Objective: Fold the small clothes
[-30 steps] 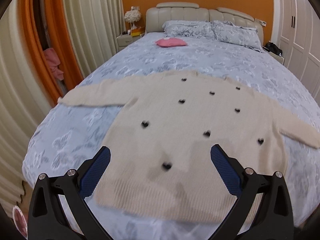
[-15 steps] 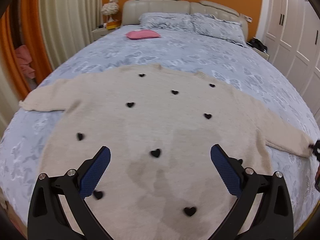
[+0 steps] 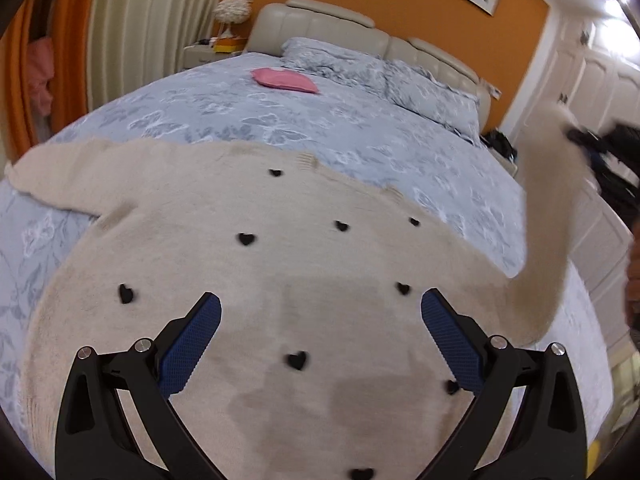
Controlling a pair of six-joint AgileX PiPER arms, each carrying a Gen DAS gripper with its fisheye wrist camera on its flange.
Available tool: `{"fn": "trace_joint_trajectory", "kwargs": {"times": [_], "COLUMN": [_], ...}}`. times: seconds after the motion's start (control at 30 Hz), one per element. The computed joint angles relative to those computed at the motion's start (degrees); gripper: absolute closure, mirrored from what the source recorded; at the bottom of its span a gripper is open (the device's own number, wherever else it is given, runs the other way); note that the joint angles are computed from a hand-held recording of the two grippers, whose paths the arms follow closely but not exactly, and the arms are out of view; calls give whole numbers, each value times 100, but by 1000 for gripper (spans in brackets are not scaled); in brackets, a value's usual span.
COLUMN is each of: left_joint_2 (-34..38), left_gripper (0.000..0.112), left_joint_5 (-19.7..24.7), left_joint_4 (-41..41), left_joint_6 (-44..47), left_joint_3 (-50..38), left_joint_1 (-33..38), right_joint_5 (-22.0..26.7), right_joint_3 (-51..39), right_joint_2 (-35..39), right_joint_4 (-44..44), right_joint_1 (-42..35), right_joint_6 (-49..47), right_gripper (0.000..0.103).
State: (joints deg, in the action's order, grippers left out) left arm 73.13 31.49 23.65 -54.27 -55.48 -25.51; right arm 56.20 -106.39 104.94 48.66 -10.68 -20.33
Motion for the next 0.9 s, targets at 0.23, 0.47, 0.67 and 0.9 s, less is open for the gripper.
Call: {"fn": "trace_joint_trajectory", "kwargs": {"times": [0.23, 0.47, 0.67, 0.9], "left_joint_2": [-112, 179, 1427, 2075], "left_gripper": [14, 14, 14, 36], "left_joint_5": [-330, -446, 180, -787], "left_joint_4": [-1613, -3763, -6201, -6242], "left_joint_6": [1734, 4289, 5885, 5746], "left_joint_3": [239, 42, -523, -721], "left_joint_1": [1463, 2611, 3044, 2491], "right_joint_5": [111, -1053, -1038, -461], "right_joint_3": [-1093, 1768, 3879, 5285], "right_joint_2": [1702, -398, -1605, -1975], "right_joint_4": [-1799, -2394, -2703, -1207], "right_joint_1": [2323, 1758, 63, -880], "right_joint_6": [1062, 1011, 868, -621], "right_gripper": [80, 36, 30, 37]}}
